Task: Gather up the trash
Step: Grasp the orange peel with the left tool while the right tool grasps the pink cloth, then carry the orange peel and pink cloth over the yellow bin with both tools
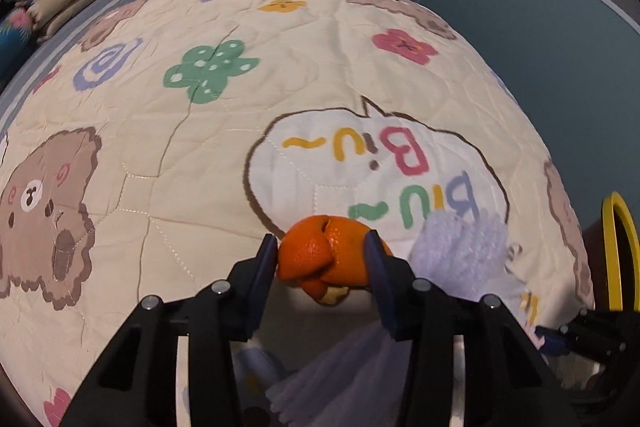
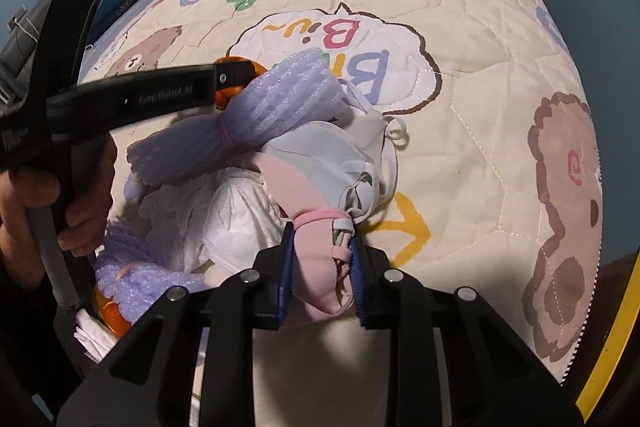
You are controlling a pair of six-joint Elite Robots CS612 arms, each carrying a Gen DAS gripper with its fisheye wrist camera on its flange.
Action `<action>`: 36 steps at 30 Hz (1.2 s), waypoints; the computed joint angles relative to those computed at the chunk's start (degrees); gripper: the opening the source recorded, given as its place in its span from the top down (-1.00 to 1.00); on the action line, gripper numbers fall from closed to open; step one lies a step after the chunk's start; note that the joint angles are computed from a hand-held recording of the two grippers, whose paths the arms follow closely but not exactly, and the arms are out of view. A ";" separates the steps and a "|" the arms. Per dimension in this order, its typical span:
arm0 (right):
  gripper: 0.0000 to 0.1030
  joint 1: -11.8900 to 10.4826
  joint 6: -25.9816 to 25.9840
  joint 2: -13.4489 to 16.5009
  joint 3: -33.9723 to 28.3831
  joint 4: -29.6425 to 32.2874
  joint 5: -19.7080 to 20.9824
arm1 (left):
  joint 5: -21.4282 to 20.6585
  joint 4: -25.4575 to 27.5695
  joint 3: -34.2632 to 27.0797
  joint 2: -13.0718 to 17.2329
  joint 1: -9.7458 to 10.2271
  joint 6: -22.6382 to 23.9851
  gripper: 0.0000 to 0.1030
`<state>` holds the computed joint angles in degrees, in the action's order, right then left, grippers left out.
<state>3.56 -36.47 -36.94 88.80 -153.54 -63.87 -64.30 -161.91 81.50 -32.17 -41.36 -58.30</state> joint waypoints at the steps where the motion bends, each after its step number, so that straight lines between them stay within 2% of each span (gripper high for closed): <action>1: 0.58 -0.07 0.31 -0.01 -0.13 0.45 0.26 | 0.15 0.59 -0.08 -0.06 -0.10 0.38 0.17; 7: 0.64 -0.40 0.62 -0.92 1.17 -1.17 1.20 | 2.18 3.73 -0.95 -0.01 -0.56 -0.46 0.43; 11: 0.66 -1.21 1.08 -2.23 2.62 -3.09 3.03 | 3.16 2.03 0.36 -1.21 -0.96 -1.71 0.55; 18: 0.66 -3.43 3.00 -4.71 5.28 -6.30 6.93 | 5.60 -0.83 4.06 -4.53 -1.96 -2.29 0.55; 25: 0.66 -5.67 4.02 -6.56 7.05 -6.55 9.33 | 6.23 -3.80 7.51 -7.00 -2.99 -4.13 0.55; 36: 0.66 -10.04 6.37 -9.70 11.11 -11.63 12.67 | 7.51 -6.98 8.10 -8.00 -4.89 -4.31 0.55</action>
<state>-6.49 -30.09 -46.64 99.91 -165.17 -51.20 -56.80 -168.89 89.60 -40.18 -46.25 -62.61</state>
